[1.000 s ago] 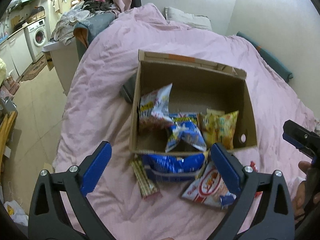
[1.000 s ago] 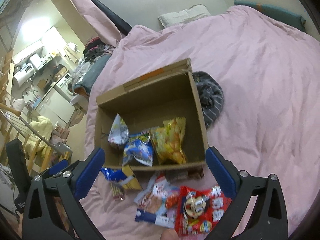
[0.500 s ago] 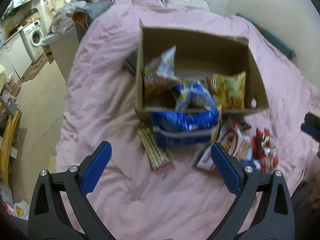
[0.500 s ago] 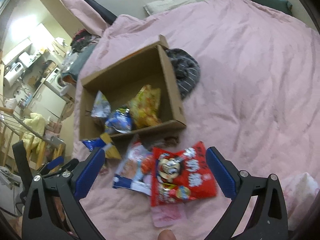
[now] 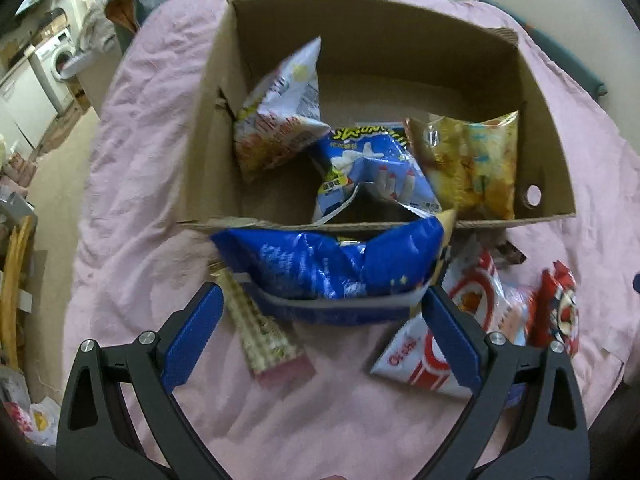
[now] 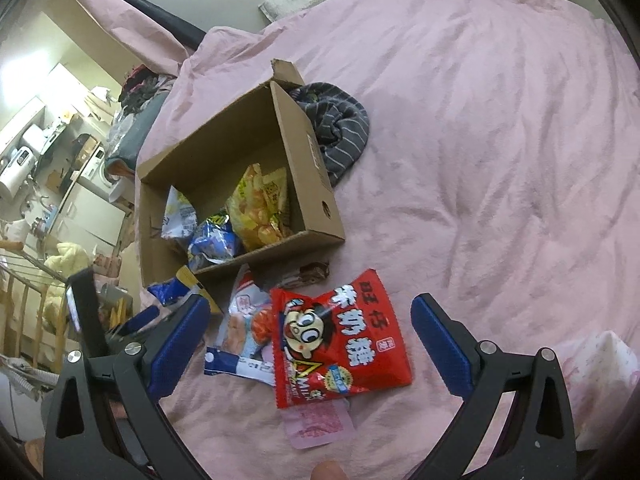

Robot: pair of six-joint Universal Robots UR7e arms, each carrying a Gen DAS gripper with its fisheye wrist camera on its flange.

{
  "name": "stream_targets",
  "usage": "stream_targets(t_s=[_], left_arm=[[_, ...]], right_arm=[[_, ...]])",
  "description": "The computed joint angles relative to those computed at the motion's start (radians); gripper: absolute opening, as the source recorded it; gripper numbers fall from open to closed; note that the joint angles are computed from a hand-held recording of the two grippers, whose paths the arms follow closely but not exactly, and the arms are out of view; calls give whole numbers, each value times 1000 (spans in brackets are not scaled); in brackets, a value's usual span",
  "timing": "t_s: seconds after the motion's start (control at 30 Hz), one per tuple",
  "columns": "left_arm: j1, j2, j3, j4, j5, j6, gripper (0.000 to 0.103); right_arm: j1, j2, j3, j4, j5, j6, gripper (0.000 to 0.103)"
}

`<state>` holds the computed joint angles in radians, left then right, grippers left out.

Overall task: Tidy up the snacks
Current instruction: 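Withdraw both grippers from the box toward the remaining snacks, then grasp the blue snack bag with left gripper while right grasps red Wangzai candy bag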

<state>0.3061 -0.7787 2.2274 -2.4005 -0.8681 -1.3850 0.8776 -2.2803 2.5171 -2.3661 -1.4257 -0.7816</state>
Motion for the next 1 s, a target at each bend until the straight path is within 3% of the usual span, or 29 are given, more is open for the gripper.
stream_targets(t_s=[0.17,0.27,0.33,0.4,0.57,0.73,1.0], left_arm=[[68,35,-7,-51,-18,-15,98],[69,44,-4,-64,1,-8,98],[56,44,13,-112,15,3,93],[59,44,20,-163,1,31,65],[32,43,34,-188,-30,47,35],[-32,11,76,-239,-62,37,29],[-145,-41,65,-112,-85,1,27]], right_arm=[[4,18,-6,7,-10,9,103],[24,31,-2,-8,-25,13,103],[39,42,-2,-13,-33,17,103],[50,48,0,-19,-35,21,103],[72,56,4,-27,-41,27,103],[85,60,4,-21,-40,25,103],[32,33,-19,54,9,26,103]])
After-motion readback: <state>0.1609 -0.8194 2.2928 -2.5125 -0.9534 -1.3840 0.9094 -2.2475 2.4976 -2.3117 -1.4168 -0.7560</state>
